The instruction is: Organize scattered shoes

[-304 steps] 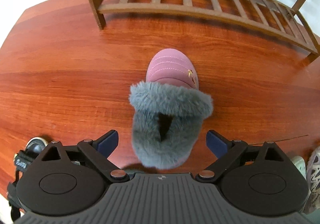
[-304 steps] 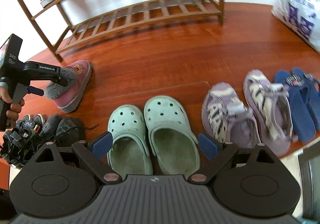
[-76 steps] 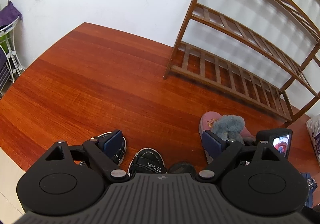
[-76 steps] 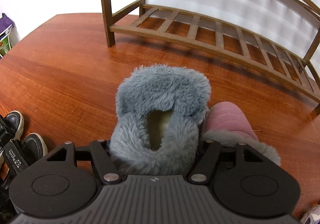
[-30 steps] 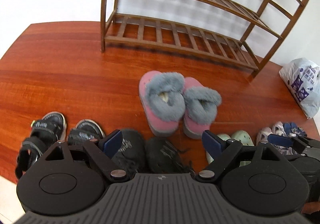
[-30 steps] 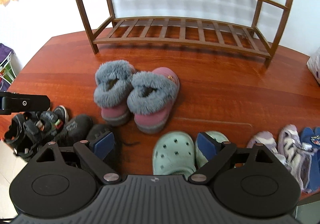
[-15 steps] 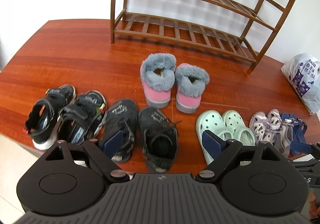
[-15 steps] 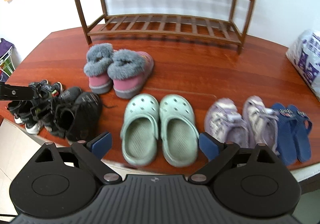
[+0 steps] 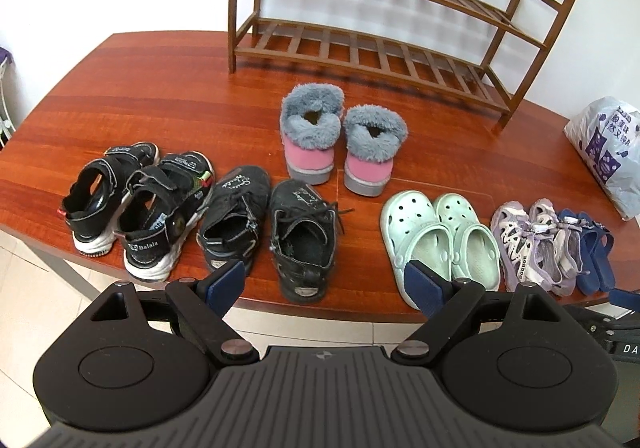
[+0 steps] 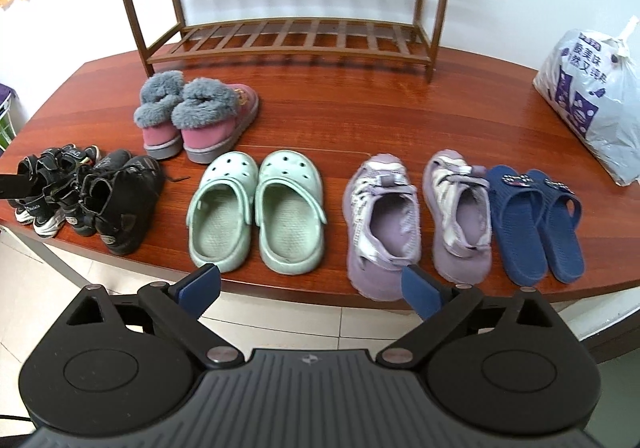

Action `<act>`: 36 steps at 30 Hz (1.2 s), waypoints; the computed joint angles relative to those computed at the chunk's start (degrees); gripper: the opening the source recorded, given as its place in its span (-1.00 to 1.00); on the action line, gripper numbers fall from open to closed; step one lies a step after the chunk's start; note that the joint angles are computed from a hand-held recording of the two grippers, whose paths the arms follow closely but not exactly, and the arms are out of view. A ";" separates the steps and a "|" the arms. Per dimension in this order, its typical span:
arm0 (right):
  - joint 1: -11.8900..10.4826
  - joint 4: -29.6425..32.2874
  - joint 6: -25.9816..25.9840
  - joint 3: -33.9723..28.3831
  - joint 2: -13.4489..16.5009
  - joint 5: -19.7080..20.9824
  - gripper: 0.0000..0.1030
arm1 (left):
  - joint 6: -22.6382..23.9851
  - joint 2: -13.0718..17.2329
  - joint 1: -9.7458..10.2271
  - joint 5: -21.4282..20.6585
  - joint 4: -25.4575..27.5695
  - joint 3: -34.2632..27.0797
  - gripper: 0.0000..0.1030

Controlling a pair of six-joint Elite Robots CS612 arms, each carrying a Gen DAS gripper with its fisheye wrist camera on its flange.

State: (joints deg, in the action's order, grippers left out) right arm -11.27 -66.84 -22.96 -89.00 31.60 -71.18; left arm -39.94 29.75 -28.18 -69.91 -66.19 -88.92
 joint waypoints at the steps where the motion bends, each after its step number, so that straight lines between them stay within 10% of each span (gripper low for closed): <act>1: -0.16 -0.10 0.02 -0.11 0.09 -0.05 0.92 | -0.04 0.05 -0.10 0.10 0.01 -0.04 0.71; 36: 1.57 -3.96 3.08 5.34 -1.72 -2.21 0.92 | 3.33 -2.08 2.35 -3.72 -5.41 5.87 0.71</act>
